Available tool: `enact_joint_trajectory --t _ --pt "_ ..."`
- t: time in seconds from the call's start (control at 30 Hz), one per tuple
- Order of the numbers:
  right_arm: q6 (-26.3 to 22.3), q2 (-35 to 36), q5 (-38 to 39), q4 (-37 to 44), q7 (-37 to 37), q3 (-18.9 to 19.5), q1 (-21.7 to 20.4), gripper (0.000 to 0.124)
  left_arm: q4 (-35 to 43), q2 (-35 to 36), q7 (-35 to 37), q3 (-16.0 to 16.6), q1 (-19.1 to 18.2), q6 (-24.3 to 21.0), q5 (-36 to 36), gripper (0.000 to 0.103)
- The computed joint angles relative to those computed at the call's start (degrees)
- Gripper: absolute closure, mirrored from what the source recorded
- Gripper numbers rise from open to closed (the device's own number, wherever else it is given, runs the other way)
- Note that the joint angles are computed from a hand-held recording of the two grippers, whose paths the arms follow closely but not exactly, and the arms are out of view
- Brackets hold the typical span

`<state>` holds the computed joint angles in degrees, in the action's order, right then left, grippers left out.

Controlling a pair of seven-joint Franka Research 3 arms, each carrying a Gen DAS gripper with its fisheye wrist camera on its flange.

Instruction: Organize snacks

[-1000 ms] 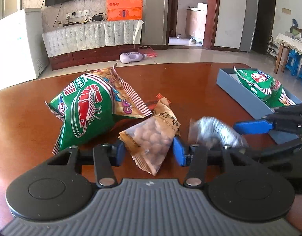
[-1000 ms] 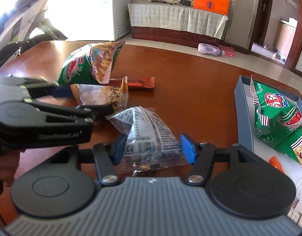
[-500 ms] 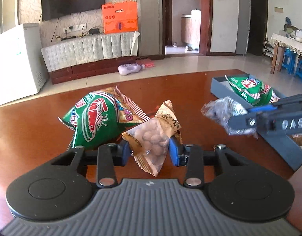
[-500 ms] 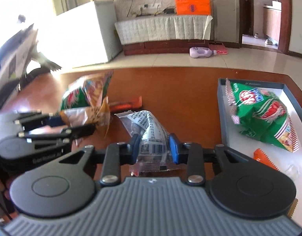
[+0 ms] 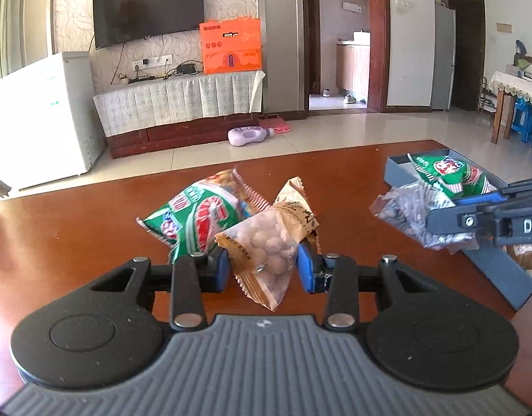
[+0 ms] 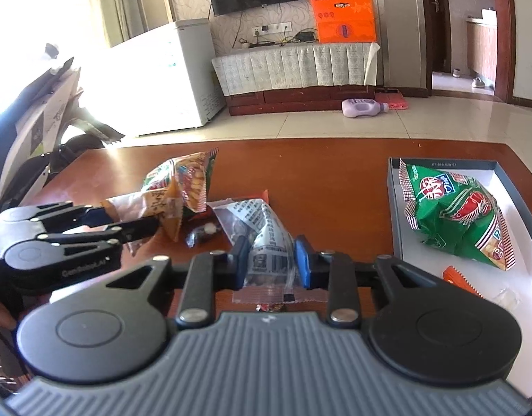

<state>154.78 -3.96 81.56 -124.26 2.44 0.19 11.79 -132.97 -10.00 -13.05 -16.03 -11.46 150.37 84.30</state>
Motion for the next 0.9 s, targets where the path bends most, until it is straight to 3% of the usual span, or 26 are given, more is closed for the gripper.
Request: enact_joint_trajectory --t 0.43,0.57,0.6,0.9 --pt "1.97 -4.12 4.03 -3.42 -5.68 -0.77 0.61 0.093 4.80 3.10 0.20 -1.20 -2.49 -4.42 -1.17 0.059" --pt "1.82 -5.19 4.15 -4.40 -6.18 -1.25 0.50 0.098 6.36 4.57 0.81 -1.20 -3.58 -5.14 -0.89 0.059" --pt "1.68 -5.36 4.23 -4.52 -6.36 -1.39 0.46 0.104 6.59 4.82 0.75 -1.13 -3.78 -5.19 -0.79 0.059" --pt "1.80 -3.54 -3.49 -4.10 0.55 -1.40 -0.19 0.108 7.03 5.68 2.58 -0.50 -4.86 -5.89 -2.20 0.059"
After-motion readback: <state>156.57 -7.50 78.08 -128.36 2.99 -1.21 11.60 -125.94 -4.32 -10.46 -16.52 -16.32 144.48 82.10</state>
